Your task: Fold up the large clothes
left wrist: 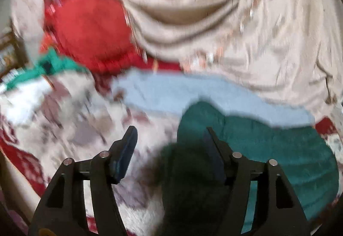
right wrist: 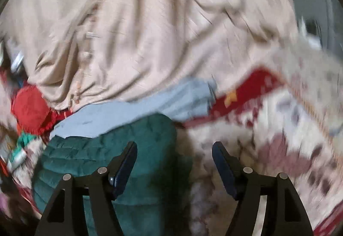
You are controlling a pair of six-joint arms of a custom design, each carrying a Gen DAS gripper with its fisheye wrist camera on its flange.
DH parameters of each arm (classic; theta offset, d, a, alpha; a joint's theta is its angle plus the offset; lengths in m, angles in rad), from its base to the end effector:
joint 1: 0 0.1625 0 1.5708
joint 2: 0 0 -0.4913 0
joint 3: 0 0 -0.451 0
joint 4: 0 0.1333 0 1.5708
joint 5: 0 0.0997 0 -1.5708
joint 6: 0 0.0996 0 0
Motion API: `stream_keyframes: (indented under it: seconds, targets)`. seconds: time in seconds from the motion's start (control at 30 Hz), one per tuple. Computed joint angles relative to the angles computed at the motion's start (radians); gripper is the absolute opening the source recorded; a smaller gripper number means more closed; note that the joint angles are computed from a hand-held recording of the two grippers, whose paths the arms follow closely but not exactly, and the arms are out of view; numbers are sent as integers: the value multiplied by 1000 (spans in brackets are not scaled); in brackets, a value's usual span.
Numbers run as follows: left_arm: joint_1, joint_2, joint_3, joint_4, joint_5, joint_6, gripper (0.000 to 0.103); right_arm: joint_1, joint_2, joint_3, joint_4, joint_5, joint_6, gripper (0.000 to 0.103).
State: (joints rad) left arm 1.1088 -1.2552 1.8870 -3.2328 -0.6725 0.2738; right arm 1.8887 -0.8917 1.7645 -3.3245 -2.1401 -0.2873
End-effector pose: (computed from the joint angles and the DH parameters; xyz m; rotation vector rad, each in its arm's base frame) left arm -0.0877 -0.6500 0.4167 0.2149 2.1098 -1.2457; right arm 0.3027 -0.6653 0.2228 0.3937 -2.3562 1.1259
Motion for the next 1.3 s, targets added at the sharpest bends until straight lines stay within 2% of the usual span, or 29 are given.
stream_keyframes:
  seconds: [0.03,0.07,0.13,0.17,0.23,0.27,0.3,0.33,0.37,0.43,0.53,0.63,0.73,0.8,0.87,0.97,1.07,1.3]
  targets:
    - [-13,4,-2,-19,-15,23,83,8,10,-5,14,27,-17,79]
    - [-23,10,-9,5,-51,39,84,16,24,-15,39,47,-27,82]
    - [-19,28,-46,147,-132,13,84,32,71,-55,87,10,-38,82]
    - [-14,47,-67,208,-148,-4,84,33,87,-72,112,-12,-31,82]
    - [-7,95,-100,245,-124,-1,84,14,107,-119,255,-46,51,84]
    - [8,129,-127,304,-109,-27,84,-1,112,-136,341,-57,109,91]
    - [22,148,-149,394,-96,-80,84,-14,117,-148,397,-63,148,93]
    - [30,159,-164,455,-91,-120,84,-25,120,-149,410,-53,166,98]
    - [40,169,-168,474,-97,-144,84,-29,117,-142,382,-49,151,102]
    - [38,176,-157,429,-86,-135,86,-25,121,-142,380,-69,140,103]
    - [35,181,-169,469,-74,-158,88,-25,118,-129,355,-65,149,103]
    - [47,181,-176,472,-111,-196,89,-38,117,-118,323,-27,156,103]
    - [55,177,-180,465,-140,-207,92,-35,123,-120,303,-35,145,103]
    - [49,182,-183,470,-123,-189,92,-21,134,-130,306,-79,122,103]
    - [28,182,-174,481,-58,-165,92,0,126,-133,339,-115,127,100]
    - [-10,125,-102,462,-28,-163,92,58,72,-65,281,-149,164,100]
    - [-88,16,28,491,27,-235,92,123,15,16,254,-178,195,100]
    - [-265,-230,282,666,-9,-422,93,256,-58,163,190,-307,177,100]
